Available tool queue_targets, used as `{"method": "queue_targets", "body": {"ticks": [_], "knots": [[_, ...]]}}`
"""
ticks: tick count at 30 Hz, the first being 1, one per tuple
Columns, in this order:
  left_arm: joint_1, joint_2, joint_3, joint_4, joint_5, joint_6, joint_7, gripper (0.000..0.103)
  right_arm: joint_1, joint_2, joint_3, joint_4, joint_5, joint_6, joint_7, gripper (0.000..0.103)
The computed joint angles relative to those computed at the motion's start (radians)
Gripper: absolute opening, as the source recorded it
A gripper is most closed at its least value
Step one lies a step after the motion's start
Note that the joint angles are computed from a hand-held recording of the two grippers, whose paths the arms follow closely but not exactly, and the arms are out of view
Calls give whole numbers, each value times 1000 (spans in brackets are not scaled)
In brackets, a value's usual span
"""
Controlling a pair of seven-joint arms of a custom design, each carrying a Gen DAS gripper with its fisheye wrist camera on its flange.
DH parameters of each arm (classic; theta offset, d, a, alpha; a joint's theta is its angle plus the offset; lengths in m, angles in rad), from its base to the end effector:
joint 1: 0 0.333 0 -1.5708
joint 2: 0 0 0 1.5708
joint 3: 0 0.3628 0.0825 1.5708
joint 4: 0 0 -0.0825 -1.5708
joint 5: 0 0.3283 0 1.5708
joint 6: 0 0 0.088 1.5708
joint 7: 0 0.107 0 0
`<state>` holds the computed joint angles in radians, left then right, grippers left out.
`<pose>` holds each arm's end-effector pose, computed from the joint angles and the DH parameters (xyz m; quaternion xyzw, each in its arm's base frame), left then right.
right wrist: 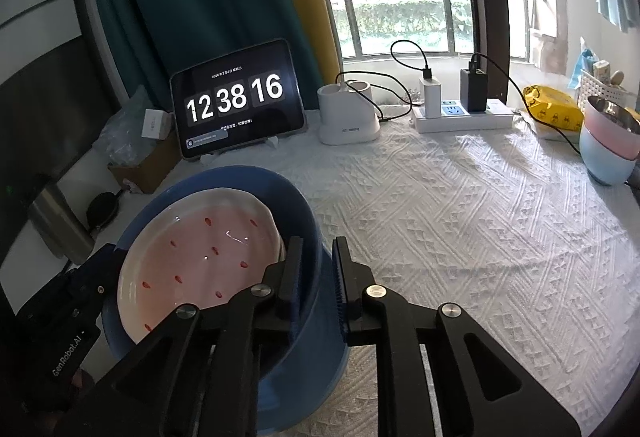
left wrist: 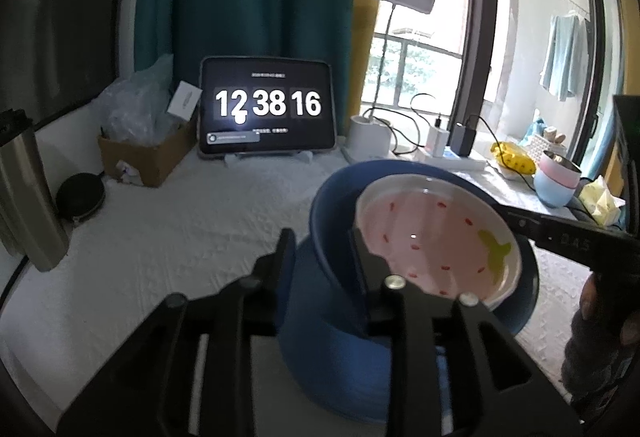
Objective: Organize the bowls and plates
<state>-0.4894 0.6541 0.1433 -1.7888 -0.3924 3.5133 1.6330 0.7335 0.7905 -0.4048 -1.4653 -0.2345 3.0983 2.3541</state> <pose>0.6562 -0.2150 0.3996 -0.5961 0.6199 -0.4100 0.3037 0.6672 0.3592 0.4019 -0.6404 0.6262 -0.2483 0.3689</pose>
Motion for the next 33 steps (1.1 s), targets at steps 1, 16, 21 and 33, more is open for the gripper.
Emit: {"method": "queue_targets", "body": {"ticks": [1,16,21,33], "knots": [[-10,3,13,3,-12,-4,-2,37,6,1,-9,-3,0,2,4,22],[-142,-9,166,-15,-106,-64,-7,63,65,-2,-102,-74,36,58,-23,56],[-189,-26,213,-55,-130,-42,-18,78,98,-25,-134,-120,39,72,-59,59],[-115,-125,59,-180,-139,123,89,94,395,-48,-472,-332,165,150,-72,59]]}}
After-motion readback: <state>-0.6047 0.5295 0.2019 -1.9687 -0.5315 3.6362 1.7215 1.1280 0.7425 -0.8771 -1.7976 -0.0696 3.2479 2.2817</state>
